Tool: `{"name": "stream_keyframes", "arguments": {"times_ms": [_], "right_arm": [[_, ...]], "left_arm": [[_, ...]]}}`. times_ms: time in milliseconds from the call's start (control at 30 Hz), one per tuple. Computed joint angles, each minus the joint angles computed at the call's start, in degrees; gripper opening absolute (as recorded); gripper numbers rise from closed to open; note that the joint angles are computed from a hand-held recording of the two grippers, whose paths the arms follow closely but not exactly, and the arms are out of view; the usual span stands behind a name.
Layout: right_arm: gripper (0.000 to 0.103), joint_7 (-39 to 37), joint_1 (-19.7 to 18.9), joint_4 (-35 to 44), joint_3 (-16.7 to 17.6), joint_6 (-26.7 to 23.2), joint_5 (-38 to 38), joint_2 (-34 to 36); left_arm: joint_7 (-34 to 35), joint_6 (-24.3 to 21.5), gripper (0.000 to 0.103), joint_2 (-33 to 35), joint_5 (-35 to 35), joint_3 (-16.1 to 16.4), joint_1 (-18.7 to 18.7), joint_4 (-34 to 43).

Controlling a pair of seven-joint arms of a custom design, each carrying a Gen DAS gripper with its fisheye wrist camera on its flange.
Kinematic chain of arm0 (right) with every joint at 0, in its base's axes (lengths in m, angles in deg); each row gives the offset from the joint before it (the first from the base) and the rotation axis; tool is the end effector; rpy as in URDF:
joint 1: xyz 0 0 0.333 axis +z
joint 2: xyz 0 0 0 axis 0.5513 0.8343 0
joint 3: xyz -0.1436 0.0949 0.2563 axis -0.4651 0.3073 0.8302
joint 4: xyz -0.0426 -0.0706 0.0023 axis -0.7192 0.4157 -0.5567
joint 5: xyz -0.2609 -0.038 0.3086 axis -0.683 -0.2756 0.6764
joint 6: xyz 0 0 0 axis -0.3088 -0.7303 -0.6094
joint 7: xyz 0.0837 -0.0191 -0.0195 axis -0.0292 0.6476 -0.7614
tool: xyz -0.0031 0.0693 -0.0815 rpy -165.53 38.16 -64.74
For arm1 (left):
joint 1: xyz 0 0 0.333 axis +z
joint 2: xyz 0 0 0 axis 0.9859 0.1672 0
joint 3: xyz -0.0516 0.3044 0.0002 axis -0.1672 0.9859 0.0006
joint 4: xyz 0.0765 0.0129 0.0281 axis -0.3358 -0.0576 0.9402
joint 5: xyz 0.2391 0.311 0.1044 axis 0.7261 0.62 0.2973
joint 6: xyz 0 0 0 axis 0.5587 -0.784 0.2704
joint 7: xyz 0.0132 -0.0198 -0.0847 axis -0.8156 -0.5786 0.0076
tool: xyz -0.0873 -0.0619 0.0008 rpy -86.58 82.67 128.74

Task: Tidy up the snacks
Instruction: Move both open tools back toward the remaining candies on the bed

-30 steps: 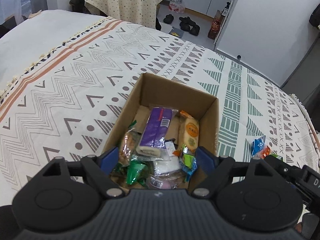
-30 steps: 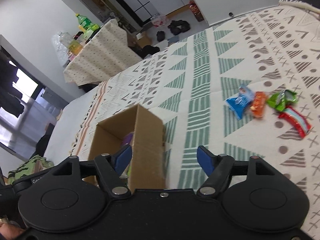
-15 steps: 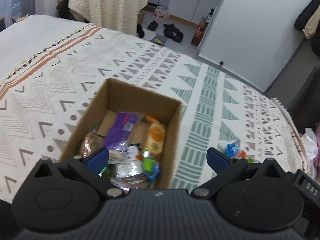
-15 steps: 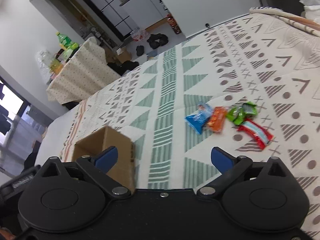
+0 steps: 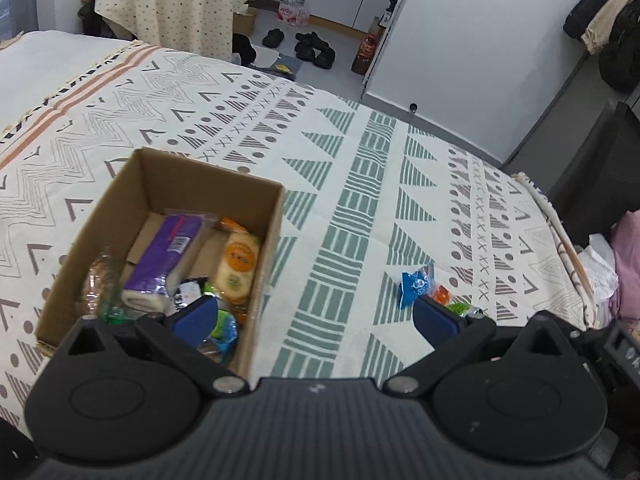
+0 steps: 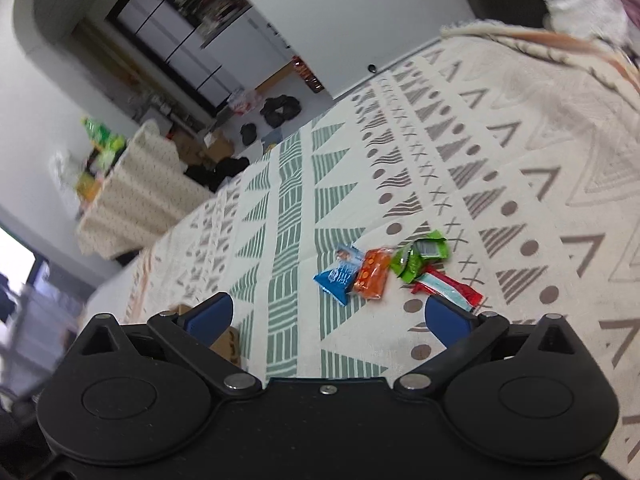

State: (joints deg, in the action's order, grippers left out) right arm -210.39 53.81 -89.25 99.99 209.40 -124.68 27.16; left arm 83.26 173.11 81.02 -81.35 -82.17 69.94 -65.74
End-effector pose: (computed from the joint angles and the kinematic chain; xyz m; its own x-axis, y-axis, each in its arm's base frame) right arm 0.4462 0.3410 0.4836 -0.3277 -0.7429 -0.5837 -0.5839 0.6450 -0.4931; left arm 0.5149 -0.2195 0.5067 0.0115 -0.9708 0.2395 -0.8193 -0.1464 -0.5544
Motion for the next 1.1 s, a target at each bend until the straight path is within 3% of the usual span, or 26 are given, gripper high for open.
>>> {"name": "stream_keyframes", "arguments": {"times_ms": [133, 433, 600, 700, 800, 867, 1100], "right_arm": [[0.103, 2.26, -0.82, -2.13, 0.22, -2.1, -0.07, -2.18], [0.103, 5.11, -3.13, -5.39, 0.79, -3.03, 1.15, -4.2], [0.097, 7.74, -4.17, -6.04, 1.01, -2.74, 0.91, -3.91], [0.083, 9.11, -4.59, -6.49, 0.82, -1.82, 0.93, -3.36], [0.073, 4.03, -3.45, -5.41, -0.03, -3.46, 4.23, -1.72], [0.071, 1.97, -2.95, -4.82, -0.56, -3.66, 5.21, -0.88], [0.069, -4.36, -0.76, -0.88, -1.77, -7.6, 6.0, 2.86]], "left_arm": [[3.73, -0.57, 0.103, 2.24, -3.63, -0.02, -1.77, 1.93], [2.54, -0.54, 0.103, 7.56, -2.62, -1.31, -3.22, 6.24], [7.5, 1.68, 0.1, 10.84, -9.18, -1.6, -3.89, 8.19], [8.69, 4.49, 0.091, 12.98, -10.59, -1.91, -4.22, 8.95], [10.31, 4.6, 0.075, 15.75, -12.97, -2.52, -4.2, 10.98], [12.25, 4.47, 0.067, 17.73, -15.12, -3.19, -3.97, 12.47], [16.58, 5.46, 0.057, 23.27, -16.98, -4.58, -3.71, 16.56]]}}
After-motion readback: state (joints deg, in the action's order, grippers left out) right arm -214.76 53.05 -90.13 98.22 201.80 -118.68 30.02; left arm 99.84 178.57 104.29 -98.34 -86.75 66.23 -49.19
